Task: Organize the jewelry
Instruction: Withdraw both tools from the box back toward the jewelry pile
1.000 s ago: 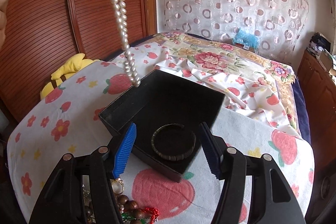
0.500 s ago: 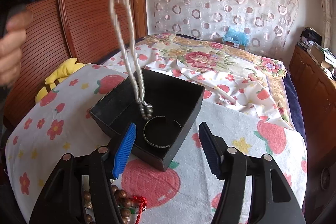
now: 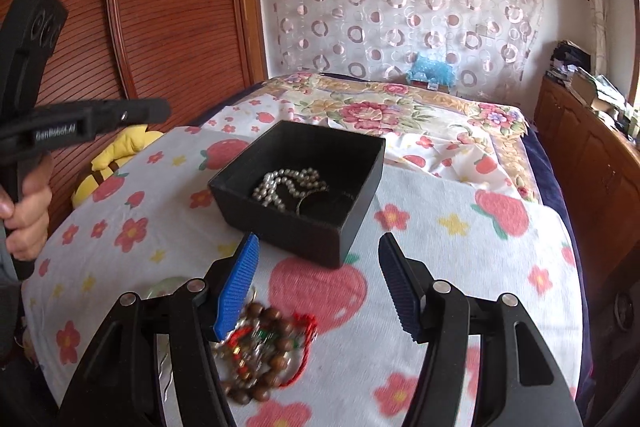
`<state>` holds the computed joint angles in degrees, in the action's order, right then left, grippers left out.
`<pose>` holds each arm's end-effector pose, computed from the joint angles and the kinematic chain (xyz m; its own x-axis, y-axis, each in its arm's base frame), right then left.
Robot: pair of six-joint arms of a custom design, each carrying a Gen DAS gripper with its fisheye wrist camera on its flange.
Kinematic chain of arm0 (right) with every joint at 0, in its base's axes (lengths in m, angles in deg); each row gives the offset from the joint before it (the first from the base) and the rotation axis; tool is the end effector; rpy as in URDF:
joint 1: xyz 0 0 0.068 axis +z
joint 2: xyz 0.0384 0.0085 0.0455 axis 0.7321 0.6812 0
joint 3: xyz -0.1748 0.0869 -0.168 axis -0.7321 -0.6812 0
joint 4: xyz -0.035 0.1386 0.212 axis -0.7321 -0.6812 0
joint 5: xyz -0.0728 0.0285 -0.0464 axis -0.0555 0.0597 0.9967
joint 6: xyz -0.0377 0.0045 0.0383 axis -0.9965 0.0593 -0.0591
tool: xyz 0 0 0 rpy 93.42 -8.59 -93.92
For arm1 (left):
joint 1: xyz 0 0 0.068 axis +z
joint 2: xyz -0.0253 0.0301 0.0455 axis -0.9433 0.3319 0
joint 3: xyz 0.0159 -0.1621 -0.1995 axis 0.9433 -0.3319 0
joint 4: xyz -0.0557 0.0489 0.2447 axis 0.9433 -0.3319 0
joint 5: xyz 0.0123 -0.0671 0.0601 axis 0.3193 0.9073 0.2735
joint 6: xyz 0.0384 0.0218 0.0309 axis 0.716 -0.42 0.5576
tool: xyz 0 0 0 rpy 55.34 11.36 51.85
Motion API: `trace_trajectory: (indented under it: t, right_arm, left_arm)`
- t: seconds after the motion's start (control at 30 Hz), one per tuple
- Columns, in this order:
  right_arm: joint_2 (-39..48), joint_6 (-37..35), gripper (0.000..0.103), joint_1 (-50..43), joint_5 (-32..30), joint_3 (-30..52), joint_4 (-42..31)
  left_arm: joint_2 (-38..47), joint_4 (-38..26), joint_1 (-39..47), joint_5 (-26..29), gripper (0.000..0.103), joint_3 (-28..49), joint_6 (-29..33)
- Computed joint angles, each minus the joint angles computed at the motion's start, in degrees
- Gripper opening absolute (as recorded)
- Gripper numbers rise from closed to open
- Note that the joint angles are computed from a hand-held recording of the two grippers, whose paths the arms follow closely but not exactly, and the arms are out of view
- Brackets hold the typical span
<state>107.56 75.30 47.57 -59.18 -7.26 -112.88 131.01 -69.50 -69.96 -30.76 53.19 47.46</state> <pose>0.2389 0.0117 0.2892 -0.6400 -0.1616 -0.7512 -0.3132 0.9476 0.0630 0.2914 -0.0111 0.3099 -0.5677 0.2225 -0.7926 0.4485 0.8909 -0.0711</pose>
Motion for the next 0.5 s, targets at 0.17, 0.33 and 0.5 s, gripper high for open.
trace_trajectory:
  t: [0.17, 0.33, 0.5]
  right_arm:
    - [-6.1, 1.6, 0.064, 1.7, 2.8, -4.0, -1.9]
    - [-14.0, 2.6, 0.064, 0.9, 3.3, -8.2, -5.8]
    - [-21.4, 2.4, 0.064, -0.8, 2.6, -12.2, -10.4]
  left_arm:
    - [-5.9, -1.1, 2.6, 1.6, 0.007, -6.2, 2.0]
    - [-10.9, -2.2, 4.7, 2.7, 0.007, -10.7, 3.2]
    - [-14.6, -3.6, 5.4, 2.6, 0.007, -14.4, 4.3]
